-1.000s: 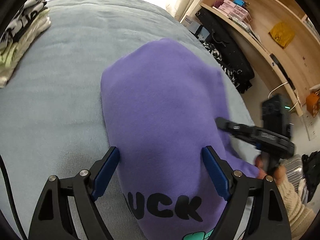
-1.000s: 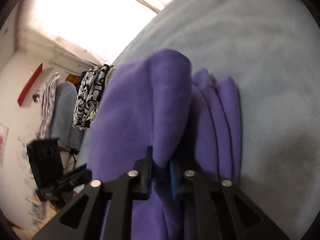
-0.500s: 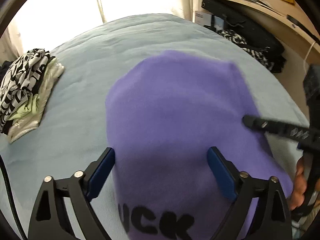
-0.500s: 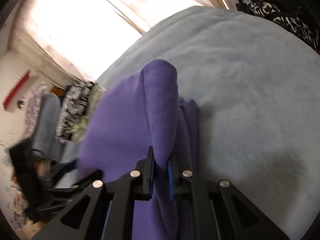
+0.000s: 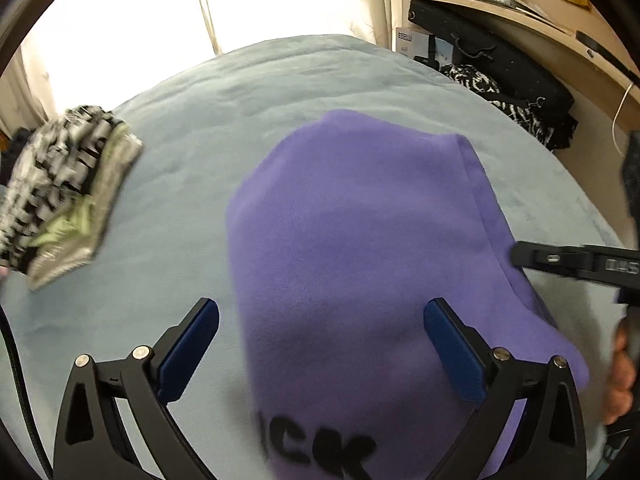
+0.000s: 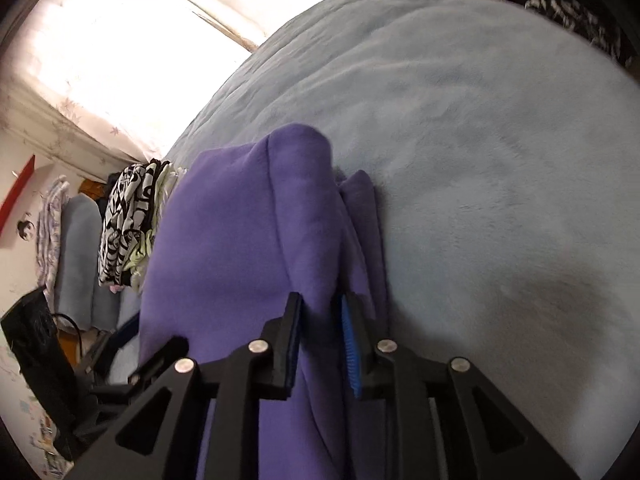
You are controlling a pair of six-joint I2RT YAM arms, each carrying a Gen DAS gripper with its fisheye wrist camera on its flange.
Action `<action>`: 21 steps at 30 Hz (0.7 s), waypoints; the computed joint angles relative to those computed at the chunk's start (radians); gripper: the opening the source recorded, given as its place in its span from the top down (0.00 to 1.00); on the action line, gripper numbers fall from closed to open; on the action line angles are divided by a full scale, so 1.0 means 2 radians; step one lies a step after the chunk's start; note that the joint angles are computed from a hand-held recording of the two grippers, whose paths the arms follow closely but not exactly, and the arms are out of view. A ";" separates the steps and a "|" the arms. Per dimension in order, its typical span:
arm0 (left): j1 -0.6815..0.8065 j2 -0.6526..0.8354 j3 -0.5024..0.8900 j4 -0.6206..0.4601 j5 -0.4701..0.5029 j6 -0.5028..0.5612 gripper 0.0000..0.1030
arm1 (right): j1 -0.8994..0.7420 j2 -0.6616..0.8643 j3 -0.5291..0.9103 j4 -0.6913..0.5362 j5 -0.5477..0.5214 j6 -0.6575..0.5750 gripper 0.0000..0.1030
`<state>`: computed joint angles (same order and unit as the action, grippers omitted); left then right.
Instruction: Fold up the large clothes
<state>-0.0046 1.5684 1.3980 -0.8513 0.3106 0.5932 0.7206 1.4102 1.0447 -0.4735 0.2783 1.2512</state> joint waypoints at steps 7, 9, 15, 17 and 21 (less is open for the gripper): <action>0.065 -0.057 0.001 -0.075 0.031 0.039 0.09 | 0.111 0.012 0.104 -0.149 0.081 0.007 0.80; 0.091 -0.063 0.002 -0.108 0.053 0.058 0.26 | 0.138 0.019 0.117 -0.150 0.097 0.004 0.80; 0.143 -0.064 -0.015 -0.157 0.087 0.092 0.54 | 0.165 0.071 0.150 -0.173 0.093 -0.005 0.80; 0.147 -0.059 -0.020 -0.163 0.089 0.097 0.54 | 0.158 0.089 0.147 -0.193 0.072 0.018 0.86; 0.144 -0.076 -0.068 -0.128 0.079 0.112 0.54 | 0.166 0.079 0.085 -0.144 0.063 0.048 0.91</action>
<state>0.2826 1.4170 1.2616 -1.1079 0.4683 0.8165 1.0534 1.5685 1.2155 -0.7607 0.4041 1.3465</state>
